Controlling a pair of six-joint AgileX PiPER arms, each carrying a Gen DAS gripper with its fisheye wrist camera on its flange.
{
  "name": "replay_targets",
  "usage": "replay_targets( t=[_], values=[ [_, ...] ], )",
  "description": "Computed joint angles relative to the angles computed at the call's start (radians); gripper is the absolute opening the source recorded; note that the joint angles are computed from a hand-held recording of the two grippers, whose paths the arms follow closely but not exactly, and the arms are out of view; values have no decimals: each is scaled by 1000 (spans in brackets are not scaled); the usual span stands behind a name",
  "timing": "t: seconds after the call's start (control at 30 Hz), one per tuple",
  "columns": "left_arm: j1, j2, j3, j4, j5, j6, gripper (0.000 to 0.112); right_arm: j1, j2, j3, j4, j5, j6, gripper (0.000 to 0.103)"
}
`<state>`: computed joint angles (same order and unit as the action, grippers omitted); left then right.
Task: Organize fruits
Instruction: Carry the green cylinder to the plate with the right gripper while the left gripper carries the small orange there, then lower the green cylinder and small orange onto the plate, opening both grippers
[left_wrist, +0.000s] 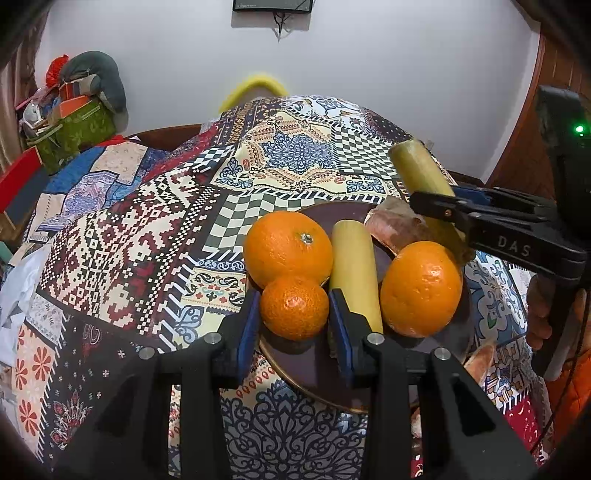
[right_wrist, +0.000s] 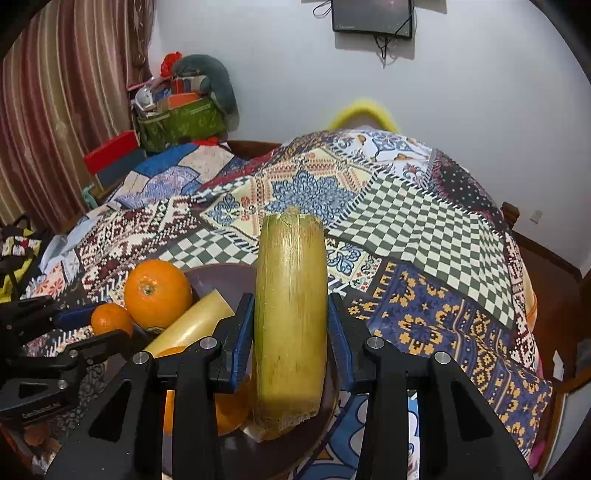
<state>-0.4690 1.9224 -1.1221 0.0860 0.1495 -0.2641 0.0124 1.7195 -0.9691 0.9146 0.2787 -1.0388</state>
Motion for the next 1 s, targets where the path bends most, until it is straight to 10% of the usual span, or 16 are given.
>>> replay_targets(
  t=[0.6,1.0],
  values=[
    [-5,-3,-6,-3,7,1,37,6,33,-32,-99,48,97,46],
    [-38,-99,51,266,22,-272,37,25,-131,88,-129,-11,141,54]
  ],
)
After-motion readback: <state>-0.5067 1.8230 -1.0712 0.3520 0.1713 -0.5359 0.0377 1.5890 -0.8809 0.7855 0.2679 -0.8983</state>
